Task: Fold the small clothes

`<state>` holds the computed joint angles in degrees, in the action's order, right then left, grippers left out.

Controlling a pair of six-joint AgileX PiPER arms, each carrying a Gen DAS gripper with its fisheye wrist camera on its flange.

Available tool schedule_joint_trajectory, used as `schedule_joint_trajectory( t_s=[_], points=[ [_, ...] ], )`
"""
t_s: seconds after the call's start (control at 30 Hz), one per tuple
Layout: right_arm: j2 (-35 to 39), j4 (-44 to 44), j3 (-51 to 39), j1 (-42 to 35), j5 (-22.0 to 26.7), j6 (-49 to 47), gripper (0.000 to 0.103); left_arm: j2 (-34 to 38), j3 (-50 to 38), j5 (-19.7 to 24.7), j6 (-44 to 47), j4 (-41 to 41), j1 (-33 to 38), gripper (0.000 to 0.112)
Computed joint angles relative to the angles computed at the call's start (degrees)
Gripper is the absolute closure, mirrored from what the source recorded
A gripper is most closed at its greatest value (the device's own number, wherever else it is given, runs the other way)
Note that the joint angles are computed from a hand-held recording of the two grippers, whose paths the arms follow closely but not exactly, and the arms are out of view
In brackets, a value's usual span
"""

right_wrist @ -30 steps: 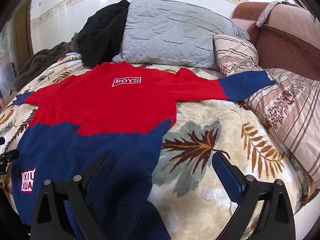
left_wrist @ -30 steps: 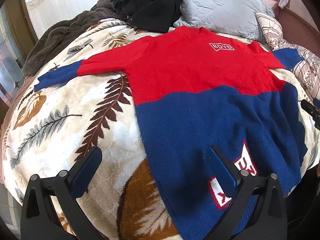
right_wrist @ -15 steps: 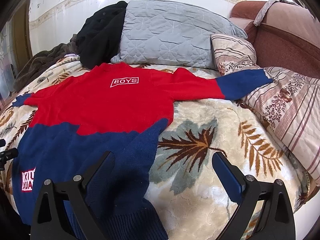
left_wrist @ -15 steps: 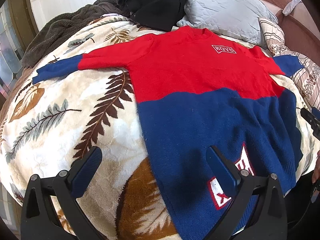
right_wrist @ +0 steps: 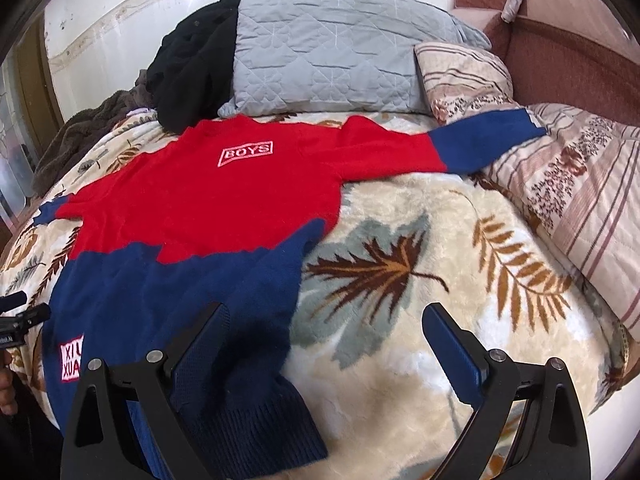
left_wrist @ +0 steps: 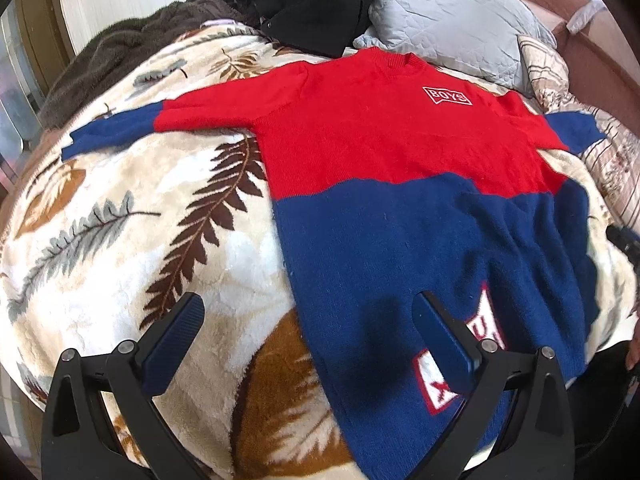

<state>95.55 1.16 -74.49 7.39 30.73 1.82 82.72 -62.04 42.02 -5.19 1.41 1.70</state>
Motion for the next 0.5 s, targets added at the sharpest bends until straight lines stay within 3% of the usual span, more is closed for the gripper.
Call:
schedule_joint_trajectory(
  t_s=[0.3,0.37,0.4,0.43,0.47,0.5],
  points=[
    [1.77,16.38,0.26,-5.48,9.38,-18.21,0.007,-1.18,2.65,12.02,15.02,-22.71,7.97,0.009],
    [3.04,19.22,0.61,-5.28,10.58,-22.05,0.015,-1.06,4.43,12.27,14.57,-23.94,5.97,0.009],
    [4.1,20.37,0.24,-4.93,11.91,-23.73,0.024,-2.05,5.44,10.27,12.05,-21.57,3.59,0.009],
    [4.73,19.57,0.3,-4.01,12.06,-23.41,0.027,-2.74,5.88,8.81,9.81,-18.97,1.35,0.01],
    [4.08,18.19,1.57,-3.03,9.91,-23.39,0.028,-3.08,6.0,8.04,8.88,-17.51,-0.38,0.022],
    [3.25,19.1,2.76,-2.52,8.46,-25.65,0.054,-3.46,5.76,7.58,5.66,-13.79,-2.81,0.044]
  ],
)
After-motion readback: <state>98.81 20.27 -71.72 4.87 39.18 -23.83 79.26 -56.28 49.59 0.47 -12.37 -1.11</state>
